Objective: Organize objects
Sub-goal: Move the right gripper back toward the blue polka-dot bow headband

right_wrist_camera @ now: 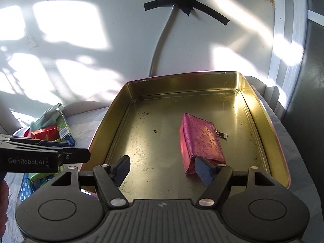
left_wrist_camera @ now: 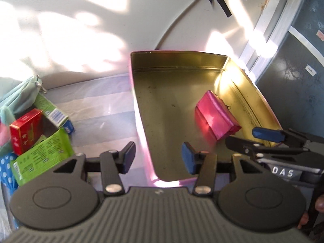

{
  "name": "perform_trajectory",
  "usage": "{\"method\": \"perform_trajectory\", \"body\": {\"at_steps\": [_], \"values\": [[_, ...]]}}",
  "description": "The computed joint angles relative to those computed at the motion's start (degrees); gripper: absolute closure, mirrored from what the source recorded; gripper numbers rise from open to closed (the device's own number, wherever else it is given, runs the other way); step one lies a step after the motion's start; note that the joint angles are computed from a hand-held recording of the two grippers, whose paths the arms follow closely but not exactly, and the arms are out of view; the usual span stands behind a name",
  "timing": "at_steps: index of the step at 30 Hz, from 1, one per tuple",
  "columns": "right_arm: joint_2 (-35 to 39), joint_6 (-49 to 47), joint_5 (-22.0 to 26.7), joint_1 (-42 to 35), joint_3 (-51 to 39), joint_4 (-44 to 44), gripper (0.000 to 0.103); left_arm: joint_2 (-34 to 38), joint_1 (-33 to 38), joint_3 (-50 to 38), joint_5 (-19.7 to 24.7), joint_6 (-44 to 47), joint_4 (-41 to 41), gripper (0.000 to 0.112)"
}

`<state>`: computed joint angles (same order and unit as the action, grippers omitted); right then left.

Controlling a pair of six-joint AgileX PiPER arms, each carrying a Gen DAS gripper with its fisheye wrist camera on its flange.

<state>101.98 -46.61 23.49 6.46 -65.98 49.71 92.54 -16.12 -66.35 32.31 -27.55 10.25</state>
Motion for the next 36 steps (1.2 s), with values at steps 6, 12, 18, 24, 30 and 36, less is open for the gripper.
{"method": "perform_trajectory", "body": {"at_steps": [6, 12, 18, 24, 30, 36], "values": [[-4.5, -0.5, 0.7, 4.1, 4.5, 1.1, 0.033, -10.4, 2.5, 12.5, -0.3, -8.1, 5.6, 0.058], [-6.0, 6.6, 0.4, 11.4, 5.2, -6.2, 0.033, -18.1, 6.0, 21.5, 1.6, -12.6, 9.9, 0.057], [-5.1, 16.3, 0.9, 18.6, 3.3, -14.6, 0.033, -24.9, 12.3, 27.6, 2.6, -7.2, 6.0, 0.057], [-3.9, 26.0, 0.5, 25.4, 1.5, -22.2, 0.032, -29.6, 23.9, 31.2, 2.8, 8.8, -3.6, 0.056], [-2.0, 38.2, 0.7, 31.7, -1.2, -31.6, 0.032, -30.5, 37.5, 32.0, 3.7, 29.4, -15.5, 0.056], [0.6, 48.9, 1.6, 36.7, -5.2, -39.7, 0.032, -28.7, 49.3, 31.0, 5.0, 47.1, -25.4, 0.056]]}}
